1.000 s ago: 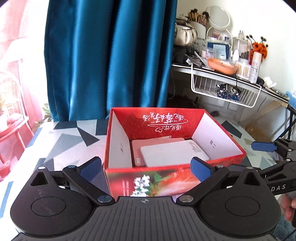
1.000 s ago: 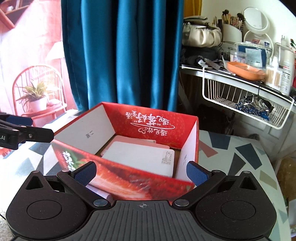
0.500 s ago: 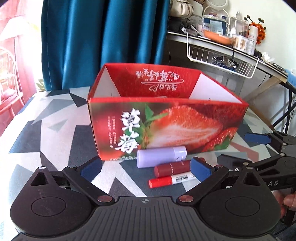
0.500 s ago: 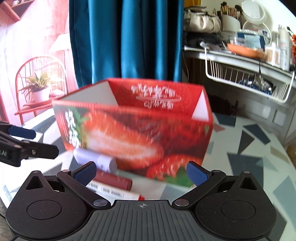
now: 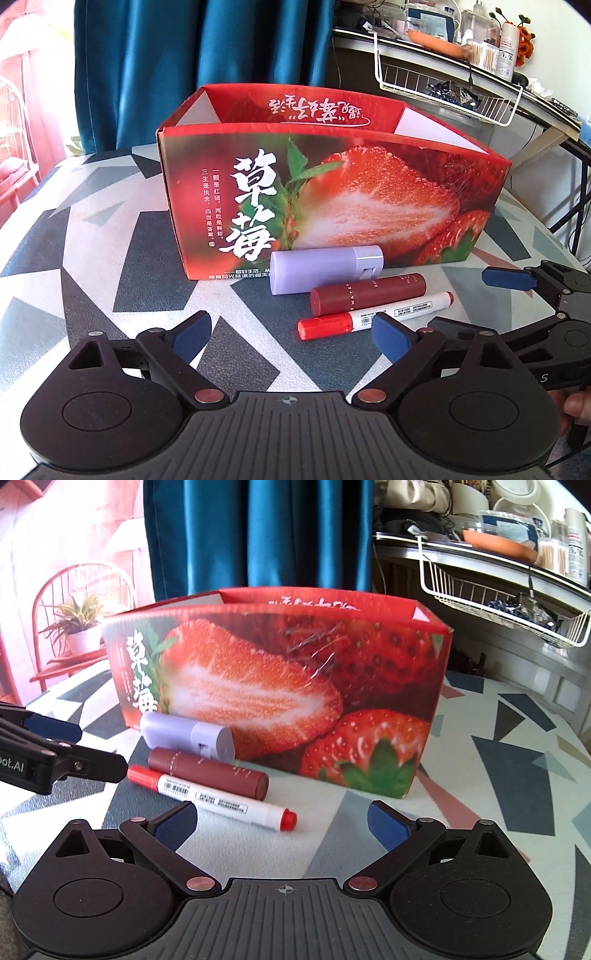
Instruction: Organize rigid objects
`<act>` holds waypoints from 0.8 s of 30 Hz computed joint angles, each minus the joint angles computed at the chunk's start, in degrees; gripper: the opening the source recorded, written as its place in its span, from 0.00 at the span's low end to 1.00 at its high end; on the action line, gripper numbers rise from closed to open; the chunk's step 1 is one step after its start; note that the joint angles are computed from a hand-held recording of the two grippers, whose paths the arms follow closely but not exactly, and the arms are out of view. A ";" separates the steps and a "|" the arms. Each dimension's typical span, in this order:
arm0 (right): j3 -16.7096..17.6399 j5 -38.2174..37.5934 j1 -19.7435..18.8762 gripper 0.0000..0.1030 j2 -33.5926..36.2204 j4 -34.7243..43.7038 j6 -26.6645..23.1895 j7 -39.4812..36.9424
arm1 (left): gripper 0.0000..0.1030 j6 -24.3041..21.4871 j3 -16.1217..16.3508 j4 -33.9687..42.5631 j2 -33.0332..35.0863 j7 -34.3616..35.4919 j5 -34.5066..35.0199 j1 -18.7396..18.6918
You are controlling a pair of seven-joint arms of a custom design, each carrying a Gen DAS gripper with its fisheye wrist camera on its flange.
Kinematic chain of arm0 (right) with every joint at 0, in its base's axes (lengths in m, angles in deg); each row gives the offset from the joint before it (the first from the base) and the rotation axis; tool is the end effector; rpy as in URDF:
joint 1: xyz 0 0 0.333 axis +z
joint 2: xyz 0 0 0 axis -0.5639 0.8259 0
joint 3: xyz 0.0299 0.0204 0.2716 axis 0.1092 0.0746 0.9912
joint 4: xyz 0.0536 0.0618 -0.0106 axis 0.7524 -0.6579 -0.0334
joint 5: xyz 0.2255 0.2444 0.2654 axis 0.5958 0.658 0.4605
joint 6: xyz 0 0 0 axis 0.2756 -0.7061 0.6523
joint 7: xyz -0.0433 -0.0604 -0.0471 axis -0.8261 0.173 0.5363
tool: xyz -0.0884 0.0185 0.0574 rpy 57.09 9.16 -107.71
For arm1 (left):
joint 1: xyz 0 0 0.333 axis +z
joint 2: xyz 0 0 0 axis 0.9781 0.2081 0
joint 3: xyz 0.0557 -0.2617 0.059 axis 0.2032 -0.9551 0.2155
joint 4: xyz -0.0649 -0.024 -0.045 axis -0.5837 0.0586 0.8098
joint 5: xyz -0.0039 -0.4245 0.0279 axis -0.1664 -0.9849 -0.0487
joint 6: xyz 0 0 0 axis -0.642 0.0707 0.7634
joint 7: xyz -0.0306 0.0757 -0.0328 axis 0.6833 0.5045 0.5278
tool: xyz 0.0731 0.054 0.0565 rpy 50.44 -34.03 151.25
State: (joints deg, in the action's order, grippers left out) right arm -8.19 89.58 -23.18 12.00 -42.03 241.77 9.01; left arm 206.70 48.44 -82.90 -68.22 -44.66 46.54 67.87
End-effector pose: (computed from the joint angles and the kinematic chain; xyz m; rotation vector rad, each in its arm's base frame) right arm 0.6891 0.1800 0.4200 -2.0778 1.0527 -0.4755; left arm 0.6212 -0.2256 0.4215 -1.8584 1.5654 -0.7535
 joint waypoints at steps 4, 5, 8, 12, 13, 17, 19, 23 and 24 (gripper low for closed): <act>-0.34 -1.33 0.56 0.95 0.20 -0.30 0.55 0.50 | 0.87 0.79 0.23 -0.05 0.37 -0.71 -0.02 0.16; -0.35 -1.45 0.54 0.95 0.25 -0.30 0.45 0.54 | 0.87 0.66 0.18 0.22 0.69 -0.52 -0.30 0.17; -0.71 -2.27 0.58 0.95 0.76 0.35 -0.67 1.74 | 0.85 0.11 -0.26 0.58 1.34 1.84 -3.05 0.42; -0.79 -2.74 0.46 0.95 1.31 1.10 -1.51 2.67 | 0.84 0.25 -0.11 0.73 1.75 2.64 -3.59 0.14; -0.76 -2.84 0.45 0.95 1.34 1.12 -1.52 2.70 | 0.84 0.27 -0.10 0.74 1.84 2.89 -3.80 0.12; -0.39 -2.60 0.23 0.90 1.23 0.93 -1.64 2.10 | 0.84 0.11 -0.13 0.77 2.15 3.83 -5.15 0.14; -0.29 -2.43 0.09 0.81 1.32 1.09 -2.19 1.73 | 0.81 0.50 -0.07 0.75 2.21 4.02 -5.59 0.19; 0.22 -1.16 -0.31 0.77 1.30 1.00 -2.15 0.04 | 0.80 0.81 0.04 1.60 3.11 4.38 -6.08 0.13; 0.28 -0.92 -0.34 0.76 1.22 0.92 -2.18 -0.29 | 0.80 0.82 0.13 2.09 3.58 4.34 -6.00 0.02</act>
State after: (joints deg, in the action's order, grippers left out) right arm -7.91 88.66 -23.52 13.23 -41.11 239.59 8.72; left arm 207.53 48.57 -80.81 -64.64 -40.32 40.53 67.89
